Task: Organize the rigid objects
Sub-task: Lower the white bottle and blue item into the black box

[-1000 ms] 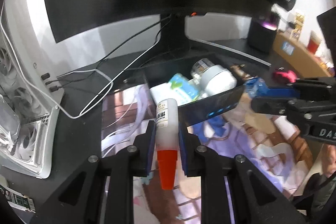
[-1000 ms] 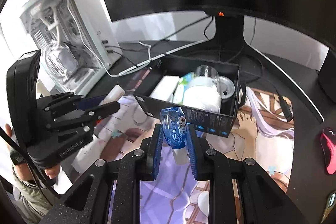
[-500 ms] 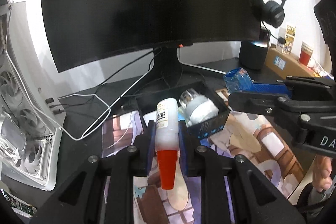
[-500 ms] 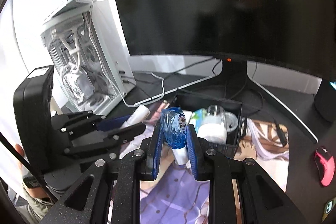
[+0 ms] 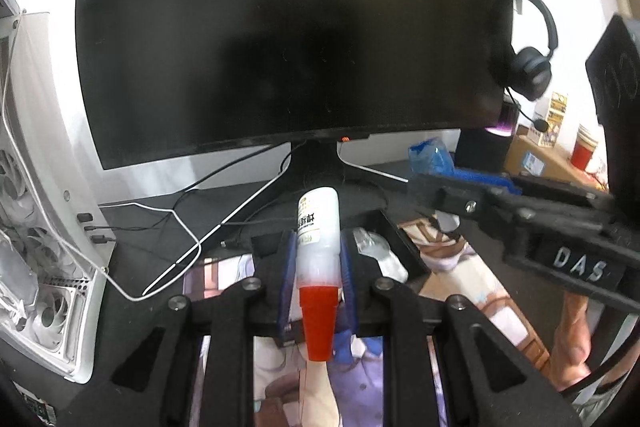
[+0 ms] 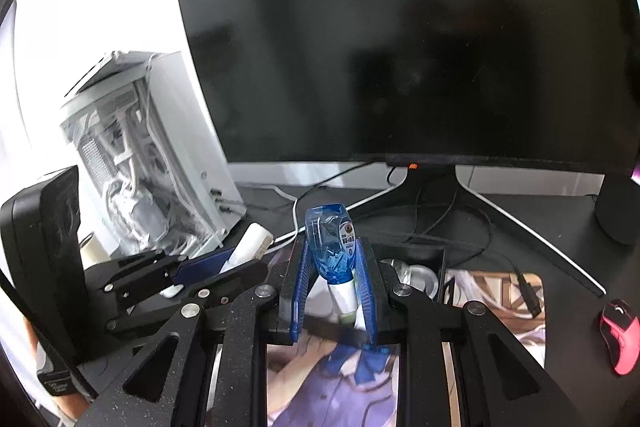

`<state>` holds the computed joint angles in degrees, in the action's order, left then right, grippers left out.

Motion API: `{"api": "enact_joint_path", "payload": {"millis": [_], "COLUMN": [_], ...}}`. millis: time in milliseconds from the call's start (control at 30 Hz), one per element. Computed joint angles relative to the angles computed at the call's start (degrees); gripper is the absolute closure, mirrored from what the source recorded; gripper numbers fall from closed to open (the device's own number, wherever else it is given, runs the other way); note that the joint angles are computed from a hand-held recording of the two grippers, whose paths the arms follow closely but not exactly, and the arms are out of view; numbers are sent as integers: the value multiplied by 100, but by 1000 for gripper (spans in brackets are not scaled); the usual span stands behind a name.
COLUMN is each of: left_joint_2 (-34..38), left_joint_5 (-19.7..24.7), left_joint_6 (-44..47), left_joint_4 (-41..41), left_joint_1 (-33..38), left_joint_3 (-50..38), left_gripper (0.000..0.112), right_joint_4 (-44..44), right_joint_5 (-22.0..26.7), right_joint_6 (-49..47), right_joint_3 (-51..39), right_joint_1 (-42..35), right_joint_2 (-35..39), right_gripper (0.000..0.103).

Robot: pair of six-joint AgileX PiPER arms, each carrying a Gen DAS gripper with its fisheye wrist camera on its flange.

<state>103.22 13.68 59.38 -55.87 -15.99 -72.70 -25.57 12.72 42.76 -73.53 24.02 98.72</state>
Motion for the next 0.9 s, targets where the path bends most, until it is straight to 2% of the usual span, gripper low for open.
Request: {"api": "enact_joint_path", "payload": {"millis": [167,333,433,567,633,767,900], "left_joint_2": [441,882,1103,1355,1490,1695,1839], "left_joint_5": [-102,-150,-99,40,94,289,293], "left_joint_6": [257,-647,-1045,-1453,-1714,-1666,-2199], "left_joint_4": [-274,590,952,1308,1554,1477,2004], "left_joint_1": [-27,-45,-36,2,7,72,30], "left_joint_3": [-342,-691,-887,-1114,-1260,-1436,-1544], "left_gripper": [93,93,93,93,93,93,93], "right_joint_4": [1279,3014,3342,4266,4416,4669,4666], "right_joint_5": [-97,-75,10,60,107,245,357], "right_joint_6": [-1211,-2879,-3194,-4027,-4144,-4365,-4359], "right_joint_3": [-358,-668,-851,-973,-1054,-1214,-1332], "right_joint_1": [-256,-433,-431,-496,-507,-551,-560], "right_joint_2": [508,969,1211,1460,1574,1770,1920], "right_gripper": [80,80,80,80,80,81,81]}}
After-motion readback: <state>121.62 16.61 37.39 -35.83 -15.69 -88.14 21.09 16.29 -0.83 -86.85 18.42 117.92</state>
